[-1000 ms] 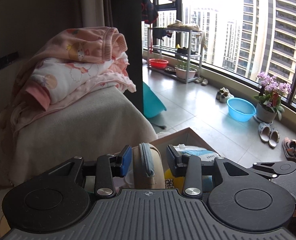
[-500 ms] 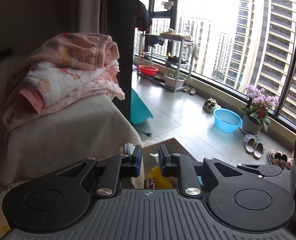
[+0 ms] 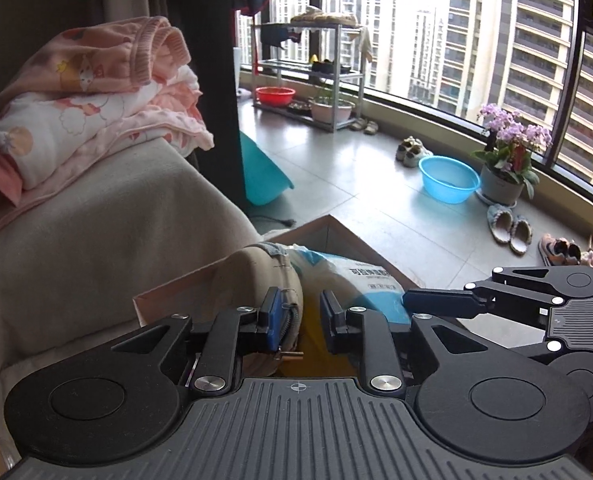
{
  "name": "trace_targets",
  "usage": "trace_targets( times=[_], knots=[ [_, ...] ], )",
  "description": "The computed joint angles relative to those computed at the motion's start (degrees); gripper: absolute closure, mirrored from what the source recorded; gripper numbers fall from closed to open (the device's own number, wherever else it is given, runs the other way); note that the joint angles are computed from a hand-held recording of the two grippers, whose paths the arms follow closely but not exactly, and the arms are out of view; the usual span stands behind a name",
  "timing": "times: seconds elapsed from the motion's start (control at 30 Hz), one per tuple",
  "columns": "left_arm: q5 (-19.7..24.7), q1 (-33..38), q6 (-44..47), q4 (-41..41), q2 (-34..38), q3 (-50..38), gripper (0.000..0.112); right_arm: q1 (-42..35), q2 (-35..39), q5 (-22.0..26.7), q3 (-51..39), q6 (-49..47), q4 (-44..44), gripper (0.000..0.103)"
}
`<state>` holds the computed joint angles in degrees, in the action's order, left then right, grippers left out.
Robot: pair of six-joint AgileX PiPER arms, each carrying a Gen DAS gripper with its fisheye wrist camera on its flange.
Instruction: Organize soft objects
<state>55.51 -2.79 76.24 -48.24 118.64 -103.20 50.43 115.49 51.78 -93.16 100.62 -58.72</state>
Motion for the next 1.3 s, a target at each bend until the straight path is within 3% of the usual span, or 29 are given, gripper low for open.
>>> trace_targets(
  times=[0.2, 0.47, 0.73, 0.8, 0.97, 1.07, 1.13, 1.23, 1.3],
  knots=[
    [-3.7, -0.1, -2.5, 2.0, 2.0, -3.2, 0.09, -0.3, 3.8, 1.5, -5.4, -0.9, 0.0, 0.055],
    [-2.6, 1.0, -3.8, -0.2, 3.0, -3.1, 0.087, 0.4, 1.7, 0.5, -1.1, 1.4, -0.7, 0.055],
    [4.7, 3.9, -9.9, 0.4, 6.0, -8.6, 0.084, 0.9, 4.3, 4.4, -7.1, -5.2, 2.7, 0.05],
    [7.3, 6.0, -10.8, -1.9, 5.7, -8.7, 0.084, 1.4, 3.3, 4.4, -6.7, -4.6, 3.2, 0.041],
    [9.8, 14.0, -3.5, -6.8, -1.6, 0.7, 0.084, 5.4, 2.1, 9.2, -8.2, -4.8, 3.2, 0.032],
    [12.8, 19.5, 2.2, -4.2, -5.2, 6.1, 0.084, 8.4, 2.7, 11.3, -11.1, -5.5, 4.8, 0.021],
    [13.1, 23.7, 7.6, -2.4, -7.7, 11.3, 0.084, 9.9, 3.9, 11.6, -13.9, -6.7, 7.4, 0.021],
    [9.0, 30.2, 18.1, -2.4, -11.7, 21.1, 0.084, 11.7, 6.3, 10.9, -17.6, -7.7, 10.8, 0.02],
    [3.4, 33.4, 25.5, -4.8, -14.0, 28.7, 0.084, 12.2, 9.5, 11.0, -22.0, -8.9, 13.9, 0.018]
  ],
)
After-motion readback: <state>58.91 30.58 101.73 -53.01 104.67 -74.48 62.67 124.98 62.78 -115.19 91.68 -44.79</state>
